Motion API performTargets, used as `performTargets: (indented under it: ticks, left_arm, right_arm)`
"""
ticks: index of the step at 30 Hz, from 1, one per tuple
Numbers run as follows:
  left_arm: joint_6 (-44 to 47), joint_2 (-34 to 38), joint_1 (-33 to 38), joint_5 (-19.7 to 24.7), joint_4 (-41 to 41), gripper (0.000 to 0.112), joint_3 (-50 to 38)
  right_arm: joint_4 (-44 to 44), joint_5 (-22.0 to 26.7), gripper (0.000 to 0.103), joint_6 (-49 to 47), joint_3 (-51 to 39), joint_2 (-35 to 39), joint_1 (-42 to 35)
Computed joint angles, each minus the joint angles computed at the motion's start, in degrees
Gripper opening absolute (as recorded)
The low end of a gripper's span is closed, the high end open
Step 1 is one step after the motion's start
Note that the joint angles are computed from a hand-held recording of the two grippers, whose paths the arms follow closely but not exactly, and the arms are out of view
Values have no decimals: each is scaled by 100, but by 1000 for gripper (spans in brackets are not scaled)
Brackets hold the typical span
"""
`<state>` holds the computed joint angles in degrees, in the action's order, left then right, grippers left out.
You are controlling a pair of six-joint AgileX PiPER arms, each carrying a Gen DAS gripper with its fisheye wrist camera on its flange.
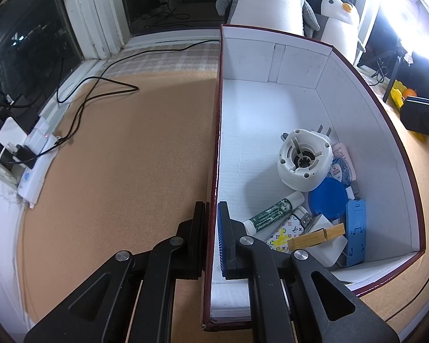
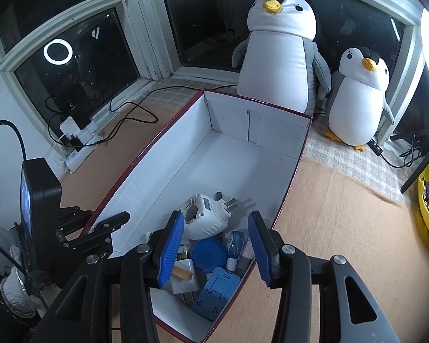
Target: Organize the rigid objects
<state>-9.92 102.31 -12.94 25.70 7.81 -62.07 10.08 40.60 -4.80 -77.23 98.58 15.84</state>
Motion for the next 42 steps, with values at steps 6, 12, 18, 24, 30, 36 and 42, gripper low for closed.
performTargets:
  ticks: [6,12,18,24,30,36,42]
  left_arm:
    - [-11,-42,2,-3,8,7,22]
    - [-66,-77,-18,3,60,7,36]
    - [-113,-219,-21,5,75,7,53]
    - [-370,-452,-62,36,295,15,104]
    - [-790,-745,-5,51,593,35,219]
    - [-1704,-1314,-184,146,1437,49,459]
    - [-1874,-1876,-515,328,1514,61,571]
  right_arm:
    - [164,-53,45,-97,256,-205,-98]
    - [311,-105,45,-193,487,-386,-181]
    - [231,-188,46,-132,692,-602,-179]
    - [268,-287,54,-97,964,-984,-218]
    - [196,-401,64,17,1263,-1399,-280]
    - [216,-447,72,100,1571,-1859,-471]
    - [-51,-493,78,351,1850,-2289,-556]
